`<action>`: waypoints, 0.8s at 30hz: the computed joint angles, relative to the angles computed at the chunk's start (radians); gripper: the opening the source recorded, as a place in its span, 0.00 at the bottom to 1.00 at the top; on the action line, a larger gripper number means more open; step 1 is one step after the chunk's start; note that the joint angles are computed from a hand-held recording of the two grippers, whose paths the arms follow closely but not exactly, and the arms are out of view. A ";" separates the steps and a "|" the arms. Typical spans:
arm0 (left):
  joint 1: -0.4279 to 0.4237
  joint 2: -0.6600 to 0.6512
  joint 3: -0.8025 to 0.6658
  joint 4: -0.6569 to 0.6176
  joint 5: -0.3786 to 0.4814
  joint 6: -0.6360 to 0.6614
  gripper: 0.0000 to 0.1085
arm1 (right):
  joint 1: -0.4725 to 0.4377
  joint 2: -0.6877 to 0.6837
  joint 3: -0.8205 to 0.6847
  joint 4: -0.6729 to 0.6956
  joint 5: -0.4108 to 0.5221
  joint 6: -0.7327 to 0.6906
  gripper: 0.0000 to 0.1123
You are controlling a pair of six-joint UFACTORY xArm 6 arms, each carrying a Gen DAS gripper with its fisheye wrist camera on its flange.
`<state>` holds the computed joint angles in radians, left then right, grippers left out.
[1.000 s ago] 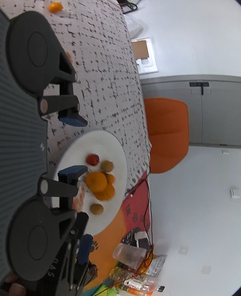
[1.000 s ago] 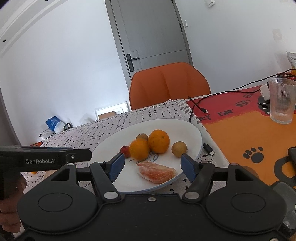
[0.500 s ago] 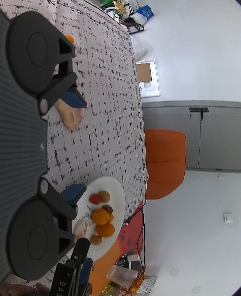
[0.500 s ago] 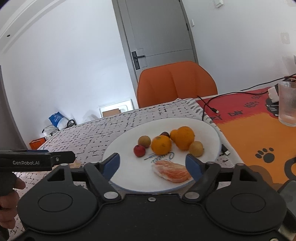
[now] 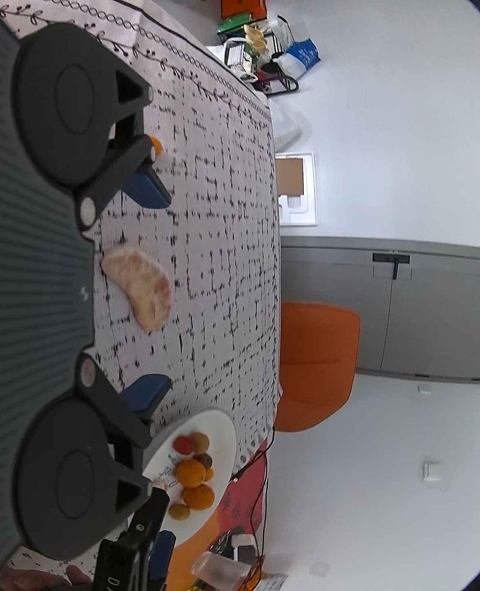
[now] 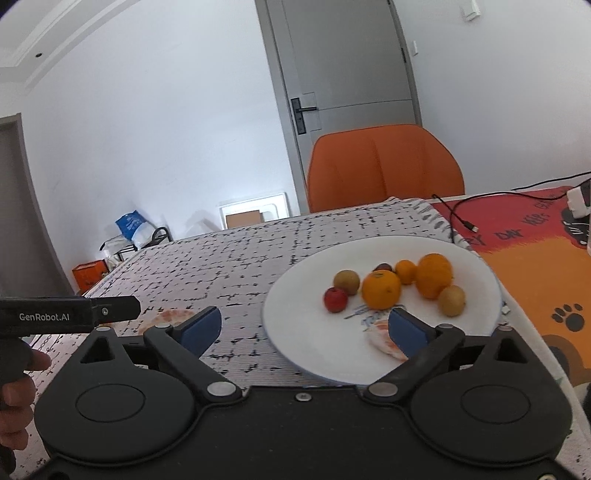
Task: Organize fruits
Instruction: 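Move both open tools to the last pomelo segment and small mandarin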
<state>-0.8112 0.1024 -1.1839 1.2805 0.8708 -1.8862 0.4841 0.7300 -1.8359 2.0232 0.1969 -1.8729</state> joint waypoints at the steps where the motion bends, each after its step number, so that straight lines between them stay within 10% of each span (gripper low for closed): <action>1: 0.001 -0.009 0.011 0.002 0.004 -0.008 0.88 | 0.005 0.000 -0.001 -0.008 -0.001 0.007 0.87; 24: 0.012 -0.238 0.274 0.008 0.089 -0.163 0.88 | 0.096 0.020 -0.030 -0.178 -0.005 0.139 0.91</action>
<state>-0.7990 -0.1359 -0.9099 1.2888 0.9602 -2.0491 0.5799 0.7505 -1.8655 1.8449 0.1916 -1.7337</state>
